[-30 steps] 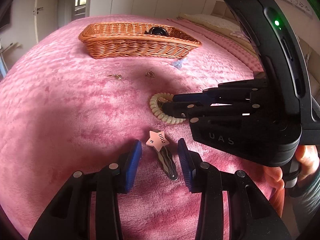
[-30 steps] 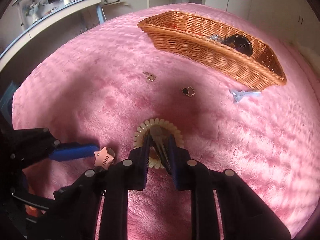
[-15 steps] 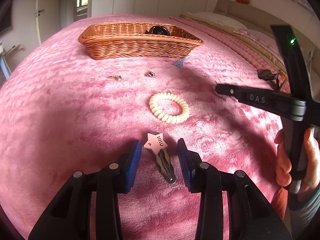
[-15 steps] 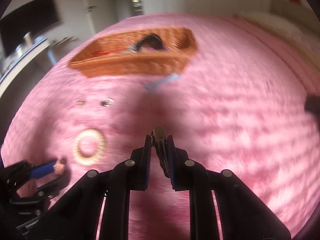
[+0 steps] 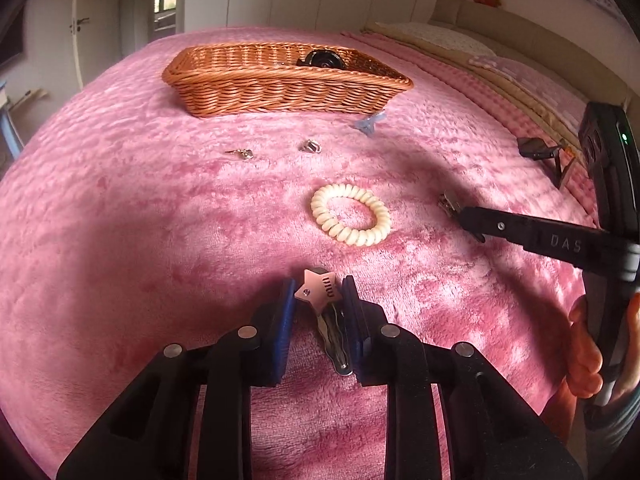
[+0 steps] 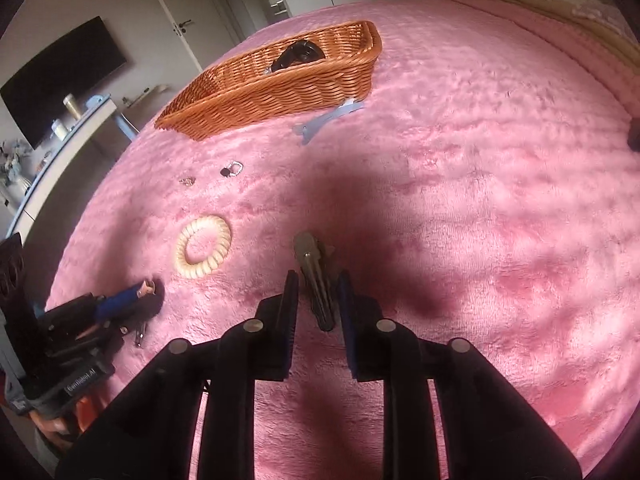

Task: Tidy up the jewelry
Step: 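Grasp the star hair clip with left tool while right tool grasps dark clip, then carry both clips over the wicker basket and open both tools to drop them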

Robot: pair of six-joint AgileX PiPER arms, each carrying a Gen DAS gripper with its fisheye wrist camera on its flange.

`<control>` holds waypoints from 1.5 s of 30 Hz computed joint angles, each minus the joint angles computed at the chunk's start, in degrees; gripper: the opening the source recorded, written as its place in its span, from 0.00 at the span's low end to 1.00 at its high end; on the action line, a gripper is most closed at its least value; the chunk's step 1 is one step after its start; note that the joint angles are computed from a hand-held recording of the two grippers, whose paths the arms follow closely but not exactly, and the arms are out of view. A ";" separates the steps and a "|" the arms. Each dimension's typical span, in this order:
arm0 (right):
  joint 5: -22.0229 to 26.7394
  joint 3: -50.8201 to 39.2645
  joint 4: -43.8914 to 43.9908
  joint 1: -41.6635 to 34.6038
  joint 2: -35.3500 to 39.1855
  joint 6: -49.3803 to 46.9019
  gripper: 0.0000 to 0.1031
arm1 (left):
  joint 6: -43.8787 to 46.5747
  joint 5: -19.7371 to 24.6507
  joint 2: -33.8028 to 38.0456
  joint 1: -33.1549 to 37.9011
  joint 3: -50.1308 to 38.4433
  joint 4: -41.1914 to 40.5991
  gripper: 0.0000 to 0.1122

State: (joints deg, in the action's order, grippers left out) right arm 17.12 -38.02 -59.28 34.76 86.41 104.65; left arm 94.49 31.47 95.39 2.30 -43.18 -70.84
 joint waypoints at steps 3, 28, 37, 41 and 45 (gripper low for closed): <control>4.29 -3.04 1.25 2.25 2.54 -2.96 0.27 | 0.82 0.24 0.07 0.17 0.20 -0.81 0.20; 18.62 -21.48 2.94 -0.38 0.89 -19.19 0.14 | -9.42 9.44 -2.78 3.22 -17.07 3.11 0.19; 12.24 -46.70 26.92 -12.62 15.61 -49.98 0.14 | -26.09 6.31 11.37 -3.07 -42.64 13.60 0.19; 14.63 -60.13 39.62 -16.10 25.49 -62.68 0.14 | -32.92 8.50 20.78 -4.22 -55.39 17.18 0.19; 20.64 -75.89 48.66 -18.86 37.09 -70.42 0.14 | -40.03 11.31 30.34 -5.17 -67.78 19.83 0.19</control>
